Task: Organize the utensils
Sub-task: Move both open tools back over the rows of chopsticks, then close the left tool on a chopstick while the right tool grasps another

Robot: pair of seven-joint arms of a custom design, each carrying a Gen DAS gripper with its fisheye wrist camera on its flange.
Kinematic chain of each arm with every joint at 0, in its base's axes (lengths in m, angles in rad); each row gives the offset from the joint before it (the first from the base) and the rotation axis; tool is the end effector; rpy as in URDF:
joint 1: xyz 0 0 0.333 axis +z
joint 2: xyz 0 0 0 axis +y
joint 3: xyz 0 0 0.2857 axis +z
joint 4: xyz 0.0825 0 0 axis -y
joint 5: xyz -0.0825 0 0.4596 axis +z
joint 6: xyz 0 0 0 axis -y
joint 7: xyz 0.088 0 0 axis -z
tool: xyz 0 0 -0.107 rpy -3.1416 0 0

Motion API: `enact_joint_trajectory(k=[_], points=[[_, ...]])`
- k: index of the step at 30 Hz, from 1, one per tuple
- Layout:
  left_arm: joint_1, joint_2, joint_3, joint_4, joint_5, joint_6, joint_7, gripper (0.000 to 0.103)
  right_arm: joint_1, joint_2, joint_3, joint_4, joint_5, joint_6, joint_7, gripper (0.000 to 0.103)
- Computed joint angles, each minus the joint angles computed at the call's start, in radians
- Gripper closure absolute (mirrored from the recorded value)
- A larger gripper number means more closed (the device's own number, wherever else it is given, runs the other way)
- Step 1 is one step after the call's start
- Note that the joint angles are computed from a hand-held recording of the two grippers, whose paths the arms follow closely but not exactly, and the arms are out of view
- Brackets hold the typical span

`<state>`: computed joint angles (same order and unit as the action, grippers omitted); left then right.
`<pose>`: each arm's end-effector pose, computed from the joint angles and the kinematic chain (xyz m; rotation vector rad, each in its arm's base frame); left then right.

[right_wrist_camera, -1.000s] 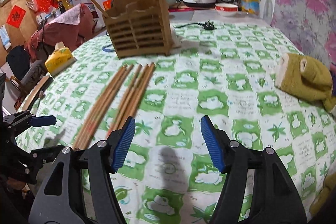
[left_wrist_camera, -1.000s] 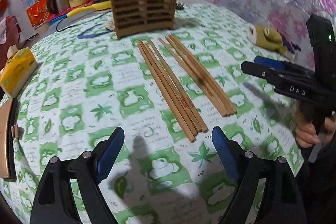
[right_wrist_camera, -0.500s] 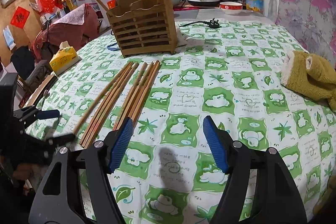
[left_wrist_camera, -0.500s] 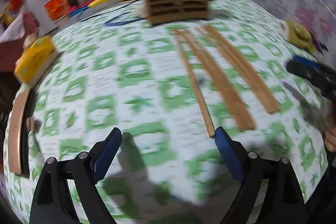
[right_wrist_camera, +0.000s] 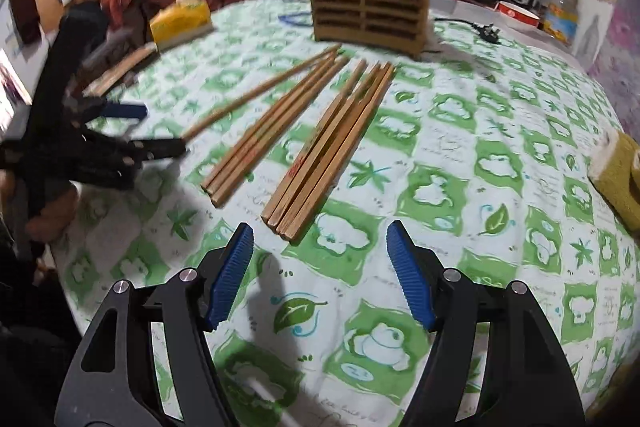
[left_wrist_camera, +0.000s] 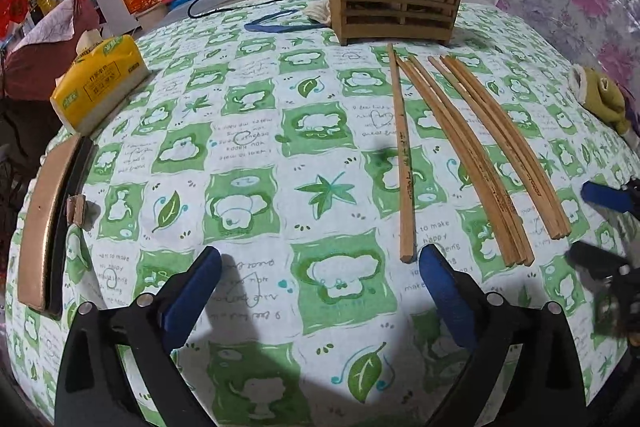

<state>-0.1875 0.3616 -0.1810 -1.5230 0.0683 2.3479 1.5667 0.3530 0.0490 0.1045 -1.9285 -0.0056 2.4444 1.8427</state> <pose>0.7215 -0.2597 0.4551 -1.5912 2.3338 -0.5584 0.6085 0.2988 0.4525 -2.0820 1.7238 -0.2621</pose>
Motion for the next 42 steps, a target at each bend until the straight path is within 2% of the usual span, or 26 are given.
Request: enact_joint_trajectory(k=[1,2,3,4,5,7,8,10,12,14,19,23,24,27,31,33,35,38,42], points=[[0.001,-0.006,-0.001,-0.008,-0.004,0.002,0.001,0.006,0.004,0.025,-0.001,0.033,-0.044,-0.048,0.036,0.035],[0.002,-0.006,-0.001,-0.009,-0.005,0.002,0.002,0.006,0.005,0.025,-0.005,0.033,-0.065,-0.046,0.067,0.036],[0.001,-0.005,0.000,-0.007,-0.002,0.002,0.001,0.006,-0.001,0.019,-0.004,0.028,-0.141,-0.048,0.161,0.036],[0.000,-0.006,0.000,-0.009,0.000,0.004,0.002,0.006,0.025,0.012,-0.038,0.027,-0.206,-0.066,0.260,0.037],[0.002,-0.005,0.000,-0.007,0.000,0.004,0.008,0.006,0.016,-0.012,-0.049,-0.009,-0.201,-0.031,0.317,0.040],[0.005,-0.011,-0.005,-0.015,-0.011,0.006,0.020,0.006,-0.022,-0.055,-0.032,-0.074,-0.090,0.068,0.272,0.040],[0.006,-0.021,-0.008,-0.028,-0.017,0.010,0.026,0.006,-0.027,-0.074,-0.029,-0.099,-0.084,0.099,0.269,0.040],[0.011,-0.030,-0.014,-0.041,-0.034,0.021,0.050,0.006,-0.033,-0.087,-0.021,-0.114,-0.117,0.123,0.287,0.040],[0.011,-0.041,-0.016,-0.057,-0.039,0.036,0.067,0.006,-0.038,-0.092,-0.016,-0.120,-0.133,0.133,0.306,0.045],[0.007,-0.046,-0.015,-0.065,-0.034,0.046,0.075,0.006,-0.042,-0.090,-0.018,-0.122,-0.093,0.136,0.295,0.049],[0.006,-0.051,-0.018,-0.073,-0.041,0.059,0.101,0.008,-0.050,-0.085,-0.019,-0.122,-0.073,0.155,0.301,0.049],[0.013,-0.043,-0.025,-0.061,-0.078,0.048,0.129,0.027,-0.049,-0.082,-0.017,-0.119,-0.064,0.155,0.290,0.049],[0.012,-0.041,-0.025,-0.059,-0.080,0.054,0.129,0.029,-0.049,-0.082,-0.017,-0.119,-0.062,0.158,0.287,0.049],[0.005,-0.036,-0.023,-0.055,-0.077,0.066,0.126,0.046,-0.048,-0.080,-0.016,-0.118,-0.056,0.159,0.277,0.049],[0.001,-0.033,-0.029,-0.054,-0.084,0.080,0.144,0.064,-0.047,-0.077,-0.016,-0.116,-0.053,0.158,0.270,0.049],[0.008,-0.034,-0.039,-0.056,-0.111,0.083,0.171,0.086,-0.047,-0.077,-0.016,-0.115,-0.049,0.156,0.267,0.049],[0.010,-0.035,-0.039,-0.059,-0.125,0.087,0.174,0.097,-0.047,-0.074,-0.016,-0.110,-0.054,0.147,0.269,0.049],[0.018,-0.036,-0.039,-0.060,-0.154,0.088,0.174,0.097,-0.045,-0.070,-0.014,-0.102,-0.078,0.128,0.276,0.052],[0.022,-0.038,-0.036,-0.061,-0.167,0.084,0.170,0.097,-0.036,-0.063,-0.008,-0.087,-0.096,0.091,0.254,0.069]])
